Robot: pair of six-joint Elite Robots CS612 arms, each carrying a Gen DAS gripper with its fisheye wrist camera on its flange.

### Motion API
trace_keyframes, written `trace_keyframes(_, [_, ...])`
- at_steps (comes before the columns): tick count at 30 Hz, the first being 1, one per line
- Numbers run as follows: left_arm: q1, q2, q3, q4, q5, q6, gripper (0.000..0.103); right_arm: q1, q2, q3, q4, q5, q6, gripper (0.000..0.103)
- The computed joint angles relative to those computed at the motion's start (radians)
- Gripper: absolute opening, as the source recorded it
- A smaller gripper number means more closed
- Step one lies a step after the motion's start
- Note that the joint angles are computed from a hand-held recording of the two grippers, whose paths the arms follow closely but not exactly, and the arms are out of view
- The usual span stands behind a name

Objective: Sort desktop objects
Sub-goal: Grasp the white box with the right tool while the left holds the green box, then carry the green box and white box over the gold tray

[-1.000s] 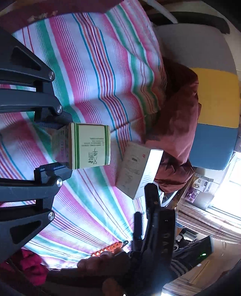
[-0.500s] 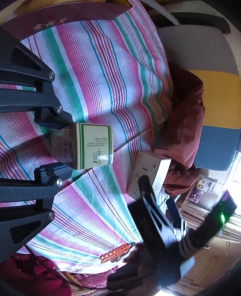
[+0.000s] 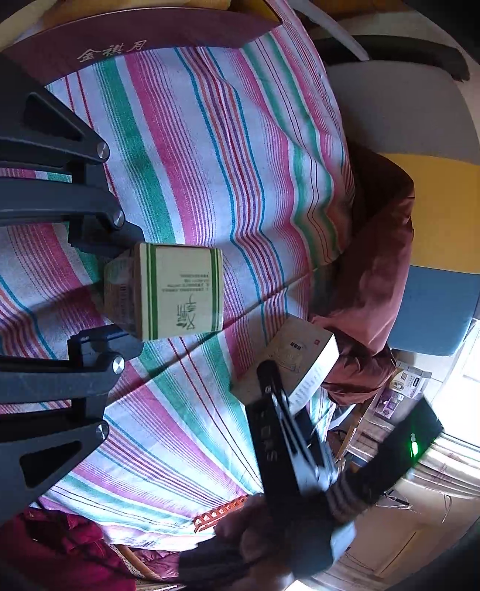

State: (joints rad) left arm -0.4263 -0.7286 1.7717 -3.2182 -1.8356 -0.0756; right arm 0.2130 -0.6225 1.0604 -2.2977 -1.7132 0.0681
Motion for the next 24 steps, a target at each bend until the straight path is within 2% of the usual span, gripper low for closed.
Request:
trace_keyframes(4, [0.005,-0.007,0.013,-0.004,-0.030,-0.014,0.030,0.007,-0.038,0.061,-0.024,0.034,0.067,0.052])
trace_keyframes(9, [-0.001,-0.028,0.048,-0.033,-0.051,0.012,0.030,0.019,-0.083,0.143,-0.068,0.099,0.121,0.051])
trace_keyframes(14, [-0.013,-0.059,0.098,-0.067,-0.029,0.042,0.030,0.020,-0.108,0.204,-0.147,0.136,0.199,0.050])
trace_keyframes(22, [-0.026,-0.096,0.156,-0.104,0.043,0.056,0.030,0.041,-0.122,0.237,-0.159,0.100,0.187,0.050])
trace_keyframes(24, [-0.024,-0.107,0.174,-0.124,0.041,0.097,0.030,0.046,-0.123,0.241,-0.159,0.091,0.194,0.050])
